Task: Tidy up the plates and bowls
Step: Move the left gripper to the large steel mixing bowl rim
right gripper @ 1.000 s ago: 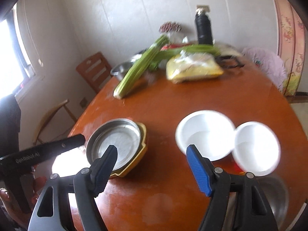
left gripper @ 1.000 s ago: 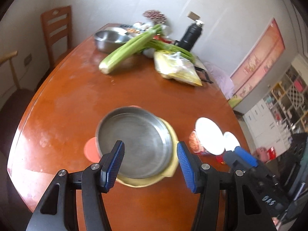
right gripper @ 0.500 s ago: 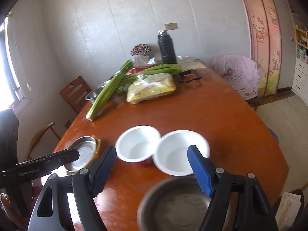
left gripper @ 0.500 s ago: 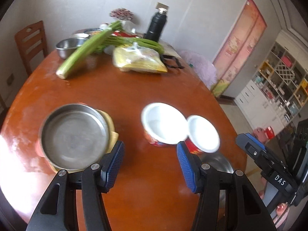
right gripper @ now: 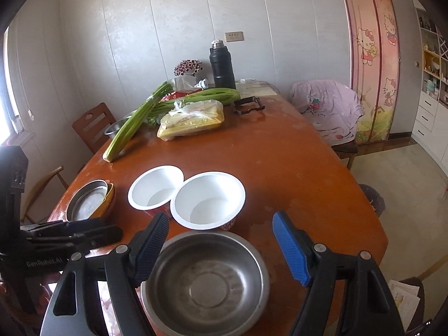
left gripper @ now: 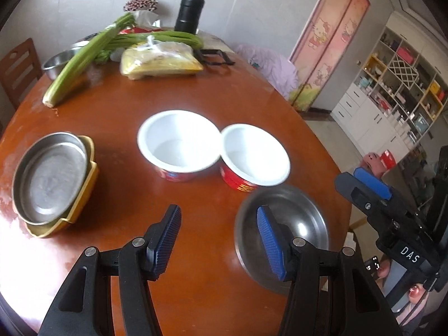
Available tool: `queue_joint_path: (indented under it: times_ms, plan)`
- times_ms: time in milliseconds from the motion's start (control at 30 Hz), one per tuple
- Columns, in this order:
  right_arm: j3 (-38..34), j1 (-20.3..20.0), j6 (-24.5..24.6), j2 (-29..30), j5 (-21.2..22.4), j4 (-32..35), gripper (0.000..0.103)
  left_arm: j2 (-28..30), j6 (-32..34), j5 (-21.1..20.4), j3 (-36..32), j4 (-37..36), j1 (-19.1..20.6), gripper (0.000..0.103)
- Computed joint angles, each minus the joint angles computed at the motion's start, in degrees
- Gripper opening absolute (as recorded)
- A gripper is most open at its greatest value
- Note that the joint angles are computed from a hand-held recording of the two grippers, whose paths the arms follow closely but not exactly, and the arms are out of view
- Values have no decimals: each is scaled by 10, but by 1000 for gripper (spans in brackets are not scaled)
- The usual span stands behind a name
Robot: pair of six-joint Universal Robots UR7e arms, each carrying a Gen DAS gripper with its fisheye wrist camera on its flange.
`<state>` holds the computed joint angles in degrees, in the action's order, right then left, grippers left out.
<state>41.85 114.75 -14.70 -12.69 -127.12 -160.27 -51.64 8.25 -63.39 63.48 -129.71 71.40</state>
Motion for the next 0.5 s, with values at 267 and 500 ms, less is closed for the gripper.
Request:
queue_joint_path:
  times_ms: [267, 500]
  plan:
    - [74, -12, 31, -50, 47, -3, 76, -8, 8, 6, 27, -3, -10, 58]
    - [113, -18, 45, -74, 27, -6, 76, -6, 8, 4, 26, 10, -9, 58]
